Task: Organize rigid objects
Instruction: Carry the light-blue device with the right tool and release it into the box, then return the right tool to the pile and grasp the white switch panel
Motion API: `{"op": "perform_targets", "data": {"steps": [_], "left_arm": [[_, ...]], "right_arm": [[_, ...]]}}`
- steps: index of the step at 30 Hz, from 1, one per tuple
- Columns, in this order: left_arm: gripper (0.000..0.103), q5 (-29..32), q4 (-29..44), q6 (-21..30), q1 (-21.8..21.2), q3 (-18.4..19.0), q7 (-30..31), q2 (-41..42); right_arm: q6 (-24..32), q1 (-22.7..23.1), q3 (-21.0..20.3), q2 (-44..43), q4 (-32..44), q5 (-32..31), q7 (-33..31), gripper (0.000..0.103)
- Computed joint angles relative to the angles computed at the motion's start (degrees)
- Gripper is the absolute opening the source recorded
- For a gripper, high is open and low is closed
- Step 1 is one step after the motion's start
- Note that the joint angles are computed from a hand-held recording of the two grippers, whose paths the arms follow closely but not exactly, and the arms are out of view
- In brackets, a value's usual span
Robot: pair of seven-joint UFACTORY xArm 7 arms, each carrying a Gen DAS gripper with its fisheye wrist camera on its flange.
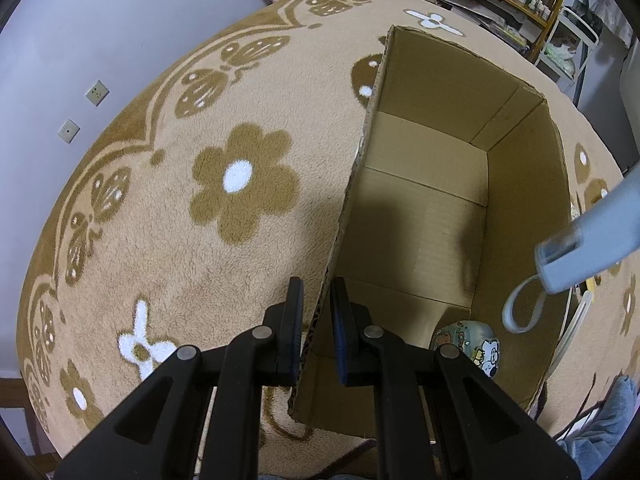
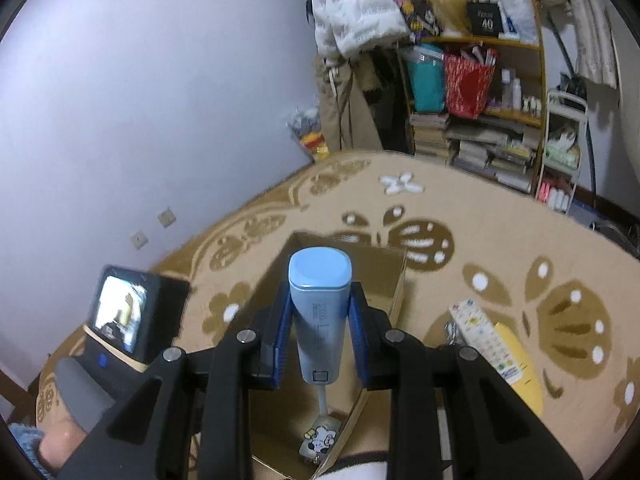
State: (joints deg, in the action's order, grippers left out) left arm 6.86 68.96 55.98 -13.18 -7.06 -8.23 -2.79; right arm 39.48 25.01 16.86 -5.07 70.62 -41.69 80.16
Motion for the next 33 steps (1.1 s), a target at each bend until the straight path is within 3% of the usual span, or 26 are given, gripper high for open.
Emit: {"op": "perform_targets", "data": {"steps": [3,7,10,19,25,26,28,32,33], "left_arm": [[0.012,-0.15,0.01,-0.02,0.02,0.07,0.23,0.0],[0.012,-1.45,0.07,0.13,0.26,0.33,0.76,-0.02],[0.012,-1.02,0.0,0.12,0.22,0.18,0.56,-0.04],[0.012,-1.7,-0.05,0.28,0.2,0.19,0.59,-0.24],[0.012,-0.95,-0.13,0.24,0.16,0.06,0.31,-0.33],[0.013,-1.04,-0.15,0.22,0.14,0.06,0.32,-0.35],[0.012,-1.0,-0.3,-0.19,0.07,0.0,0.24,-0.58],[0.012,-0.65,-0.56,-0.34,0.11,0.02,-0.05,-0.63],[0.012,-0.88,-0.51,-0.3,0.13,0.06,0.1,-0.59]], "right_arm": [[-0.78,0.1,-0.65,1.15,-0.97,3.5,-1.72,0.029],[2.09,1.0,-0.78,2.78,-0.67,3.57,-2.48,0.029],[-1.13,1.07,-1.71,2.74,-2.27,4.73,-2.25,0.029],[-1.37,1.94,-2.74,5.31,-1.92,2.15,-0.18,0.029],[-0.43,2.33,-2.75,3.98,-1.72,-4.86,4.17,0.032],[0.41,2.35,-2.57,3.9,-1.26,-5.34,3.87,0.035],[2.33,2.44,-2.23,3.57,-0.65,-5.55,3.43,0.059],[5.36,2.53,-1.76,3.17,0.03,-5.95,4.5,0.079],[6.03,2.5,-1.73,3.07,0.22,-5.38,4.13,0.088]]}}
